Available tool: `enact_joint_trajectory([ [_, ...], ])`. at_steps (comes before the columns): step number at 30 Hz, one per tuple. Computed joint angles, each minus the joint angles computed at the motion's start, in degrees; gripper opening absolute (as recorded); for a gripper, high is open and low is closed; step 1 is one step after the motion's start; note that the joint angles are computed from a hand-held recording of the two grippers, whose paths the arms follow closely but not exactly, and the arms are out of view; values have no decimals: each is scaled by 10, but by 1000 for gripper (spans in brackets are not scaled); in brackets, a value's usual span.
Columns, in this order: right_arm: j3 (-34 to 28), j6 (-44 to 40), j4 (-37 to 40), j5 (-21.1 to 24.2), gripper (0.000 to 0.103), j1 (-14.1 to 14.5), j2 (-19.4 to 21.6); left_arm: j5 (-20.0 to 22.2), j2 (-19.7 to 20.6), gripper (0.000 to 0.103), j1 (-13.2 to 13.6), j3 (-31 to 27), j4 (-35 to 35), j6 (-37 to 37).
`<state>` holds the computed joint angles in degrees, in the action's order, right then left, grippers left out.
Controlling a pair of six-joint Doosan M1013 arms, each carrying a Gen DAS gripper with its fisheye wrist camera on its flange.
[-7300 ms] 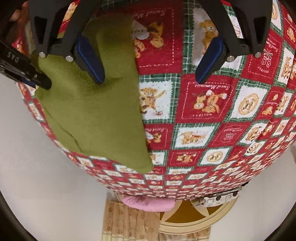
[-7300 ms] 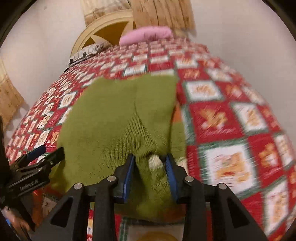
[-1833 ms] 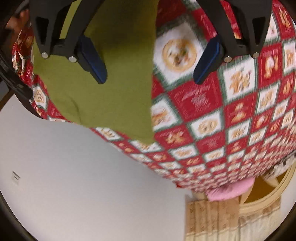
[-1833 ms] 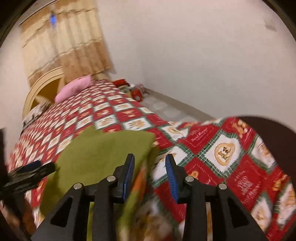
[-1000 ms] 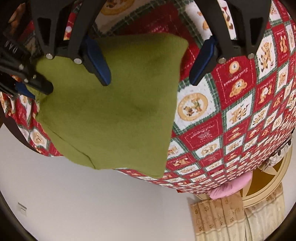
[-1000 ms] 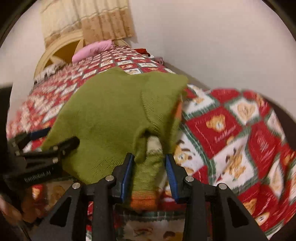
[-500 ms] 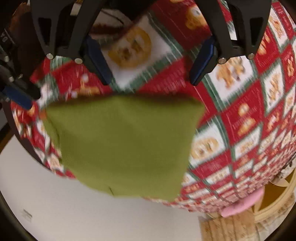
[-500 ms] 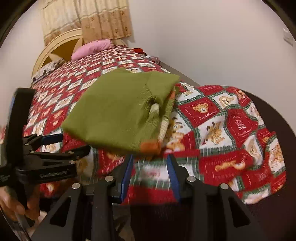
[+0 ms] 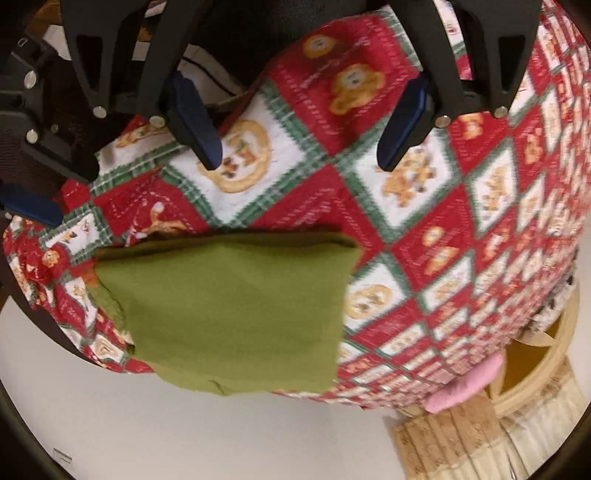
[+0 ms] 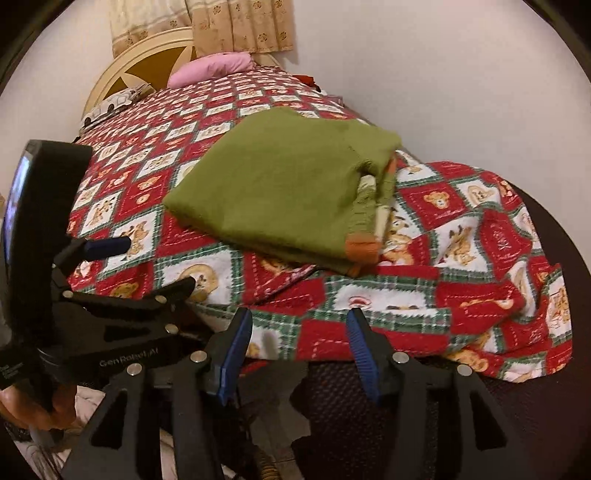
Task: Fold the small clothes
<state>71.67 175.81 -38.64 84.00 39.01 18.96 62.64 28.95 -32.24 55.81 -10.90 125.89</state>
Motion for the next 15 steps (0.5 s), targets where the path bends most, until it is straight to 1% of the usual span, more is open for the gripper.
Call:
enact_joint_trajectory([
  [2,1,8,-7,-8,54,3,-3,-25,-6,90,3,7,-1,0],
  [4,-2,17,-21,-8,54,8,-5,-61,-20,95,5,24,-8,-1],
  [6,-12,18,-43,3,55,14,-3,-91,-25,102,6,29,-23,1],
  [7,-18,16,-61,14,56,19,-1,-109,-32,103,8,38,-40,9],
  [9,-30,10,-95,38,69,29,5,-138,-45,103,11,54,-68,28],
  [11,-41,10,-135,61,71,40,9,-168,-57,103,11,71,-92,49],
  [15,-51,14,-195,88,71,55,11,-217,-75,103,15,95,-151,113],
])
